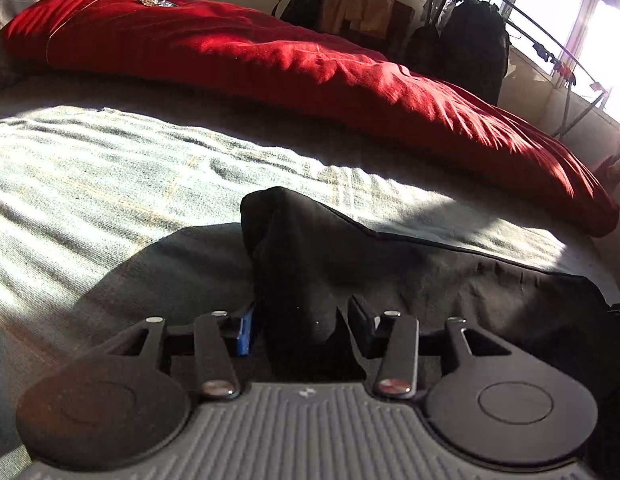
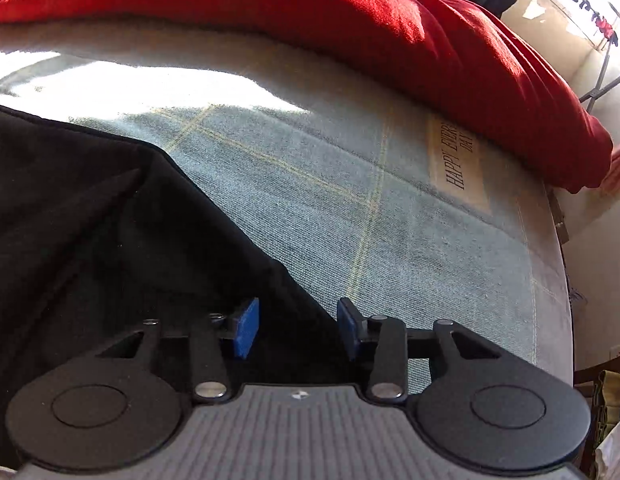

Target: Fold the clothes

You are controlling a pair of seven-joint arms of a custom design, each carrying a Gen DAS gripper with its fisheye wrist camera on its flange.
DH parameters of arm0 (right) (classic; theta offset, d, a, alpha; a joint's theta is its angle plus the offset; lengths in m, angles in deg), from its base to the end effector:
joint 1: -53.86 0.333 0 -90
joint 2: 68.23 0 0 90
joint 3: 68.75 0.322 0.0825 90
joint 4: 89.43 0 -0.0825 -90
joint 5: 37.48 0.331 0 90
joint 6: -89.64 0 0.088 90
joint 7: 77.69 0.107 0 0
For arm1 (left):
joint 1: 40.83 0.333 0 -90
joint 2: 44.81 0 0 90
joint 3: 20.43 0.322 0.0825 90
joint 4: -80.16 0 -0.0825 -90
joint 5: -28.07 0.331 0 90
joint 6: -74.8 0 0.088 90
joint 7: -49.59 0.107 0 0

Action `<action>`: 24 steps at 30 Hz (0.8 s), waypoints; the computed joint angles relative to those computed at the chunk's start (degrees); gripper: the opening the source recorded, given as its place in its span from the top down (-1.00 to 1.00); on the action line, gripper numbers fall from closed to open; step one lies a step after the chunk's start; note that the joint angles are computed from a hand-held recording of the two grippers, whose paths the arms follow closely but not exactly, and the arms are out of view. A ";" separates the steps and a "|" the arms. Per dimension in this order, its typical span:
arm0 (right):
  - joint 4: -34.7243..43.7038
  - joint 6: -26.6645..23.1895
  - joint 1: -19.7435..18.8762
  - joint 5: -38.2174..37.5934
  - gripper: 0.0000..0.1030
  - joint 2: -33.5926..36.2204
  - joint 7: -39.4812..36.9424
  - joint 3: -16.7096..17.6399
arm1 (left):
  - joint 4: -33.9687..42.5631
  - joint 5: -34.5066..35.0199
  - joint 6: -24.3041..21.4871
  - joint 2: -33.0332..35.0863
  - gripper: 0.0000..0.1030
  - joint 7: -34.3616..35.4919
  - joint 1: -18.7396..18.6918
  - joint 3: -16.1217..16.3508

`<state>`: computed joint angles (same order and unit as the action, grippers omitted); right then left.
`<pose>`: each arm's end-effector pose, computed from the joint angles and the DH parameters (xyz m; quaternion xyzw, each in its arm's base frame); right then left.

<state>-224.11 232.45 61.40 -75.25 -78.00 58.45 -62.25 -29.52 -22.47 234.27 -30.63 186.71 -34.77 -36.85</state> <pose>0.4464 0.1169 0.4663 -0.6483 0.7072 -0.2713 0.0771 0.6017 -0.0604 0.4629 -0.5703 0.7175 -0.3847 0.1094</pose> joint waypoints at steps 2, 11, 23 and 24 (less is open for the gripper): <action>0.69 -1.45 0.93 0.68 0.08 -1.38 -0.40 0.92 | -0.99 -1.06 -1.20 -0.91 0.00 -0.09 0.57 0.10; 10.32 -9.68 6.61 2.09 -0.08 -4.39 -1.35 7.94 | -4.69 -17.14 -18.43 -4.52 -0.24 4.10 2.90 3.72; 19.34 -8.45 17.60 -2.60 -0.18 2.13 16.41 13.89 | 3.69 -35.48 -31.61 6.61 -0.39 9.69 4.26 5.50; 19.36 -8.42 18.48 -3.61 -0.18 2.44 19.39 14.00 | 4.82 -36.79 -31.24 7.80 -0.39 8.96 4.36 5.23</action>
